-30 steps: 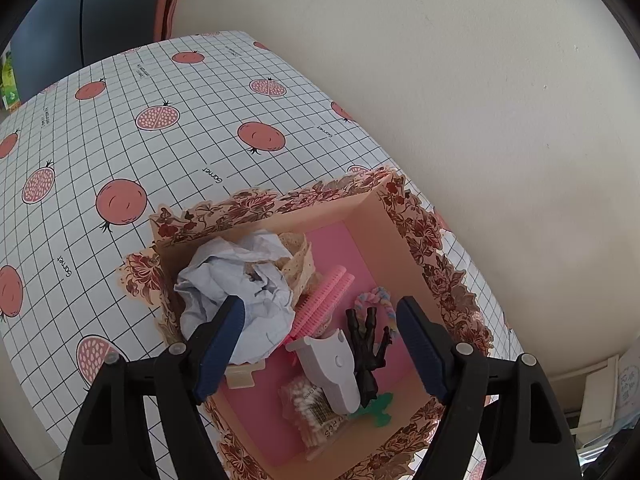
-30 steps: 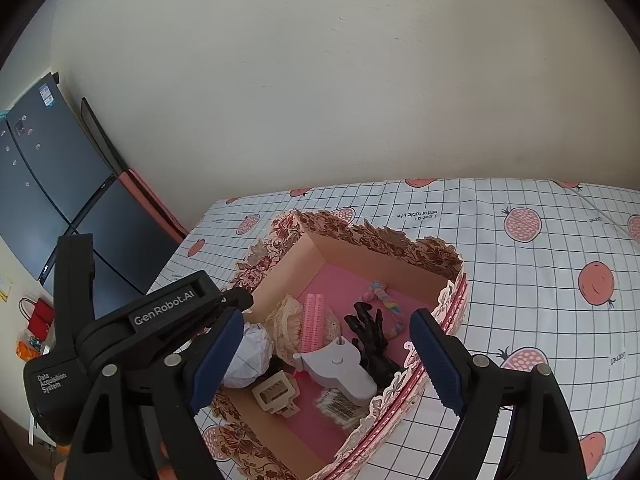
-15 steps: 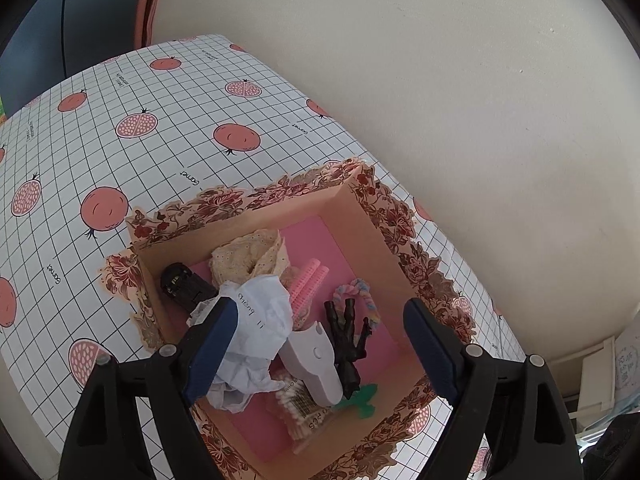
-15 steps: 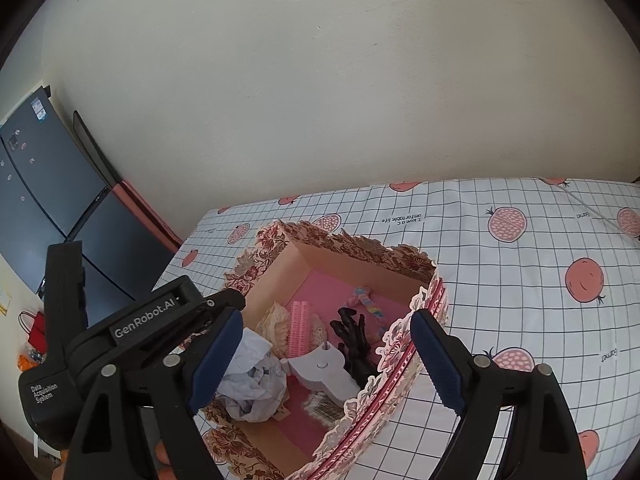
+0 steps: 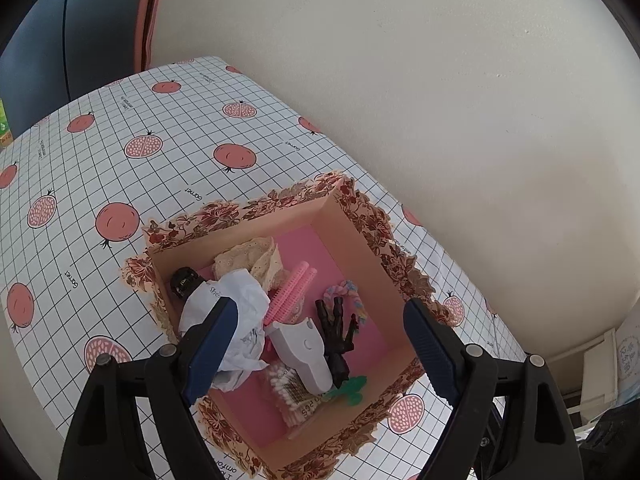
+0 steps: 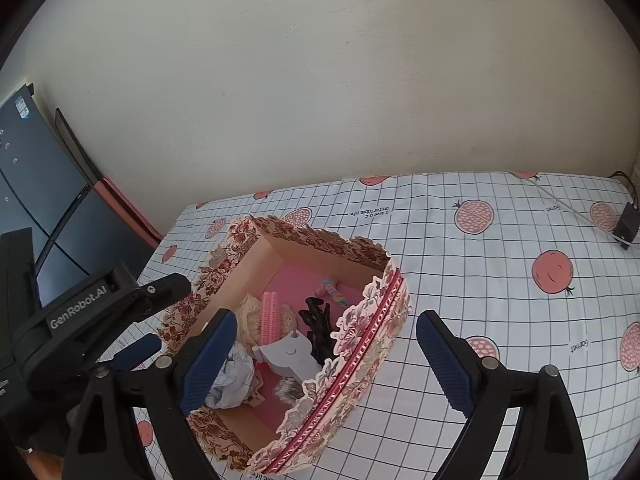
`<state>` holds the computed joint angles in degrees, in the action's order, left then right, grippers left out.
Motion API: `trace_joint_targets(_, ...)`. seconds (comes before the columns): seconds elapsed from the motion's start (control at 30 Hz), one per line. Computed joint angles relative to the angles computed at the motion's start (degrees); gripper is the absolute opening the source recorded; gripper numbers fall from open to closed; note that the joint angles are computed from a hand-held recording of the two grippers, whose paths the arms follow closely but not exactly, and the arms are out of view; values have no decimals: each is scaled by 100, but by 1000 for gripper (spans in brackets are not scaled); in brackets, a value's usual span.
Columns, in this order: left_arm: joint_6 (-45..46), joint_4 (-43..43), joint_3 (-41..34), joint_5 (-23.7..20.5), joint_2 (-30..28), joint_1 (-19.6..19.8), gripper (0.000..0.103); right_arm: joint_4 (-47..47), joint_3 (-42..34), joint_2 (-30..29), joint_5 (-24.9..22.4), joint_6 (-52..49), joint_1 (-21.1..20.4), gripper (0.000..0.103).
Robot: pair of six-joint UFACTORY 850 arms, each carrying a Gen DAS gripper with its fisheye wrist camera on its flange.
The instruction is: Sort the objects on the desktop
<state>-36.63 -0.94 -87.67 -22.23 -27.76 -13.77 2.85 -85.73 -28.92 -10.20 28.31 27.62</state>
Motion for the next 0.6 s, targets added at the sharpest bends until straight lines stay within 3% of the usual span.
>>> trace_joint_targets(0.3, 855, -916, 363, 97, 465, -97, 86, -826, 539, 721, 209, 866, -32, 99)
trace_joint_targets(0.43, 105, -17, 465, 1, 645, -189, 86, -2059, 720, 1010, 131, 2100, -9, 100)
trace_joint_targets(0.6, -15, 242, 760, 49, 963, -181, 91, -3329, 872, 1273, -147, 3364, 59, 103)
